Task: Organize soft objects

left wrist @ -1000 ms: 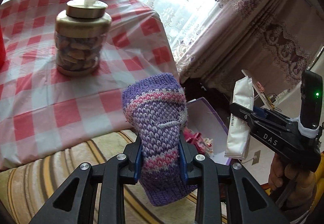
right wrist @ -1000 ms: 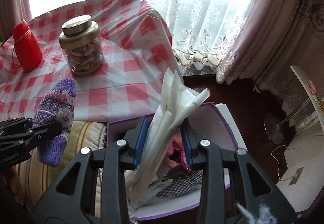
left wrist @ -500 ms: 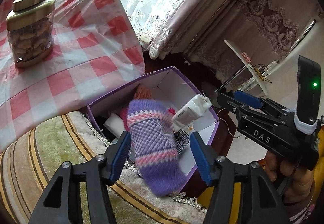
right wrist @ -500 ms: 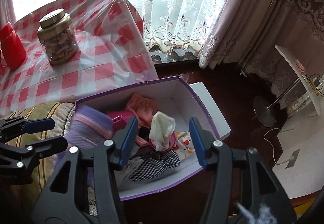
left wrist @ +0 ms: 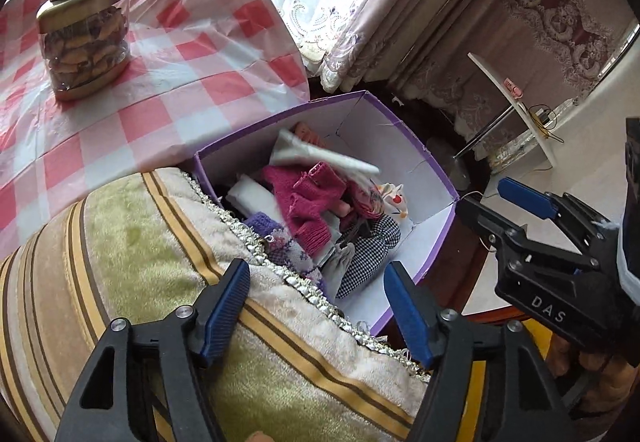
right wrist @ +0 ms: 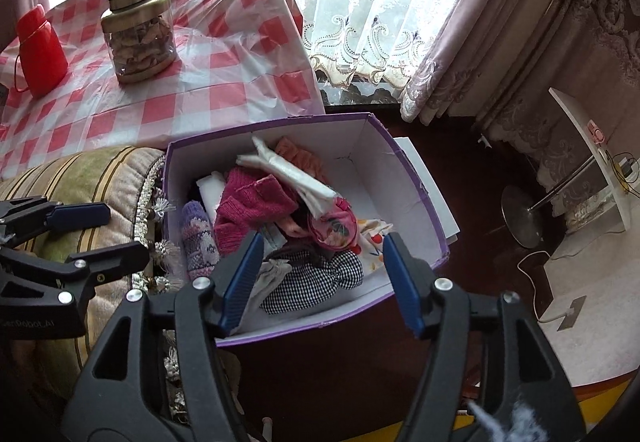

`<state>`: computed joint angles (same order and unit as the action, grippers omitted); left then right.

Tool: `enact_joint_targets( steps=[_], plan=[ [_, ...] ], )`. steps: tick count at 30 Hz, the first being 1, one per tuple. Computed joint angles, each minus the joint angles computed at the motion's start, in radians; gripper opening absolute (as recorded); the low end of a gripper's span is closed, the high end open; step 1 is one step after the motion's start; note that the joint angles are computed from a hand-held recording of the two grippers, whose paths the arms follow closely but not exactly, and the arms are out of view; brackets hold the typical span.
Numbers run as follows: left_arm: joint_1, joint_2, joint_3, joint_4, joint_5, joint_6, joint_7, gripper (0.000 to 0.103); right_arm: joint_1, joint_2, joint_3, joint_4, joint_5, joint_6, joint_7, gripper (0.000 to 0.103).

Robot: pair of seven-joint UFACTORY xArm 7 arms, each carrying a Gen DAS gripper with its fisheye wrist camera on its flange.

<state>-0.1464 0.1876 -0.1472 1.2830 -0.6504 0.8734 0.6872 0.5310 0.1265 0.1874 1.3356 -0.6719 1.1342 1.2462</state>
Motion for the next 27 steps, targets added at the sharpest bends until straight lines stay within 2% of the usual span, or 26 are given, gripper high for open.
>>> enact_joint_targets(
  steps=[2,5,9,27],
  plan=[
    [0.004,0.003,0.0,-0.001,-0.012,0.003,0.0,0.072,-0.002,-0.008,0.0,-0.013,0.008,-0.004,0.005,0.066],
    [0.011,0.011,-0.002,0.004,-0.041,0.018,0.01,0.079,-0.007,-0.011,0.0,-0.019,0.011,-0.008,0.021,0.066],
    [-0.01,0.008,-0.005,-0.002,0.01,-0.004,-0.009,0.082,-0.01,-0.003,0.0,-0.013,0.012,-0.018,0.013,0.066],
    [-0.008,0.011,-0.007,-0.001,0.006,-0.004,-0.006,0.082,-0.011,0.003,-0.005,-0.016,0.035,-0.024,0.006,0.067]
  ],
)
